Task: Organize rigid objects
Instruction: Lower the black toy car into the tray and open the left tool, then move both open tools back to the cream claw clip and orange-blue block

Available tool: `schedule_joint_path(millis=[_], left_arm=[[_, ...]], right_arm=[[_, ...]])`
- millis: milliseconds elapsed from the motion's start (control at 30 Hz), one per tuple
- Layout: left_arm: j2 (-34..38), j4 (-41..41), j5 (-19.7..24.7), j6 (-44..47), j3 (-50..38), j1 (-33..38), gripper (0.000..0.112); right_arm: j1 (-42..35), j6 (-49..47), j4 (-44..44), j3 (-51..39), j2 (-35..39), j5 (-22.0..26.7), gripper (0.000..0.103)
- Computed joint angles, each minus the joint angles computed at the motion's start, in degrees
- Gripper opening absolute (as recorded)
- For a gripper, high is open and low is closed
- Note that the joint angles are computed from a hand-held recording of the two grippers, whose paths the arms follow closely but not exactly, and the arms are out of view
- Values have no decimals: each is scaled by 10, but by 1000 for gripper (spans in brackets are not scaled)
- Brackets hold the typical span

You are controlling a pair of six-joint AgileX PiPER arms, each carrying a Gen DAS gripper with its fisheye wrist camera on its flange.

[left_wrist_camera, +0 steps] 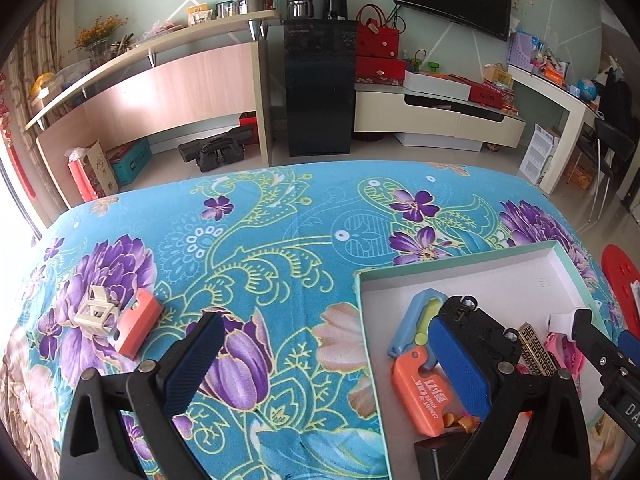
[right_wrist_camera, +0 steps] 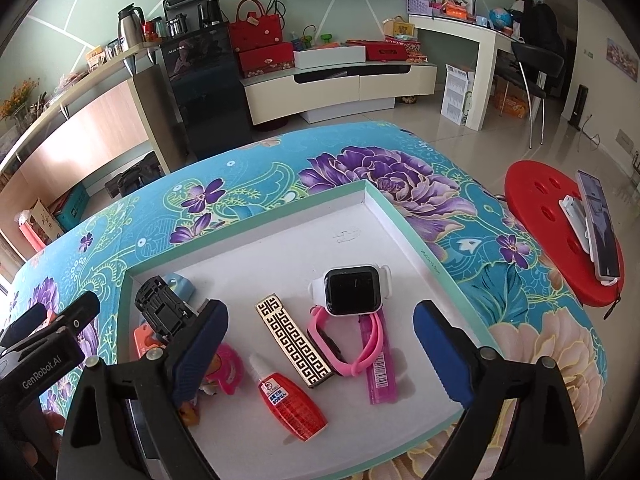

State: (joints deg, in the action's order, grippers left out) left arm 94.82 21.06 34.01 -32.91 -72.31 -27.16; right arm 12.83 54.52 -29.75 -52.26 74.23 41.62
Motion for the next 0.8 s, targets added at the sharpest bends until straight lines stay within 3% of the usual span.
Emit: schedule_joint_path(millis=[333,800], left_arm=[[-37,21,-10,-27,40,62,103],[-83,31,-34,-32,90,192,103]], right_arm=[[44,28,-23,-8,5,-50,94],[139,65,-56,-61,92,-117,94]])
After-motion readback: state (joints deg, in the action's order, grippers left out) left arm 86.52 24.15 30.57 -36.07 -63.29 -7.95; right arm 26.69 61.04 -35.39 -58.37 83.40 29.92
